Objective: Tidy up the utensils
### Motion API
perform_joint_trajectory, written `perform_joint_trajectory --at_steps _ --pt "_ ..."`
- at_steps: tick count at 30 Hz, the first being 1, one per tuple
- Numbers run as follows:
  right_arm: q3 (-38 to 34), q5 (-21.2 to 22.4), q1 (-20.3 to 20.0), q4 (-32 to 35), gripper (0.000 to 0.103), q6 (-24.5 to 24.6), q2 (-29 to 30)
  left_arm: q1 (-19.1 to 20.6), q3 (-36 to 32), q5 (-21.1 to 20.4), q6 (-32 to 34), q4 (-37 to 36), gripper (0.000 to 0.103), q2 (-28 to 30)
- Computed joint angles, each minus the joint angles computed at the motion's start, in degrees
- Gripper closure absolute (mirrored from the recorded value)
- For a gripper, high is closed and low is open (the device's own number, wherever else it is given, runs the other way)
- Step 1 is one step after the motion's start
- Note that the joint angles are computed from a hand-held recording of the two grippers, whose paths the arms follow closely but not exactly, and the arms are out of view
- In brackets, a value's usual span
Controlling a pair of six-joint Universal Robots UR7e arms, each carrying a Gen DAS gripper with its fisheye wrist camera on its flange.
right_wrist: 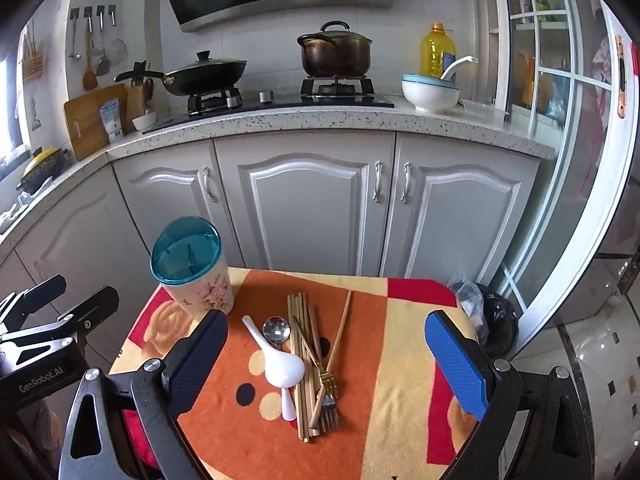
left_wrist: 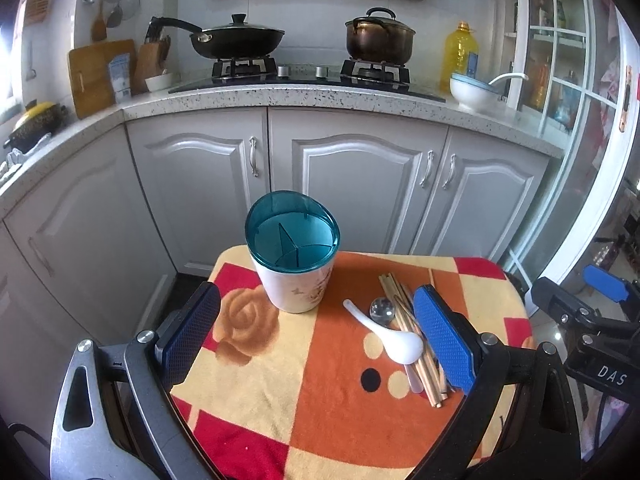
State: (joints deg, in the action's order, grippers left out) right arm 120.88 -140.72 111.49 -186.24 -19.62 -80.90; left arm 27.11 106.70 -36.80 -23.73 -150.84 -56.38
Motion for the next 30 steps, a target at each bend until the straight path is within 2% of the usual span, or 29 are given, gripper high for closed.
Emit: perform_joint_trajectory --at_steps 6,11,18,23,30 --pt "-0.83 -0.7 0.51 0.33 0.004 -0.43 0.57 0.34 -0.59 -0.05 0.59 -1.22 0.005 0.85" --pt "-0.54 -1.13 0.27 -4.11 0.004 -3.18 1.36 0.15 -1.06 1.19 2.32 -1.81 0.005 2.2" --pt "-1.05 -0.27 -0.75 -1.24 0.004 -1.71 1.28 0.98 -2.07 1.13 1.67 -1.13 0.005 2.79" --pt "-1.73 -0.92 -0.58 -1.23 0.004 -2.41 2.05 1.24 -2.34 0.81 1.78 -1.16 0.005 2.89" --pt "-1.89 -0.65 -1.11 1.45 0.004 -0.09 1.46 1.4 -2.5 0.82 2.26 -1.86 0.005 3.31"
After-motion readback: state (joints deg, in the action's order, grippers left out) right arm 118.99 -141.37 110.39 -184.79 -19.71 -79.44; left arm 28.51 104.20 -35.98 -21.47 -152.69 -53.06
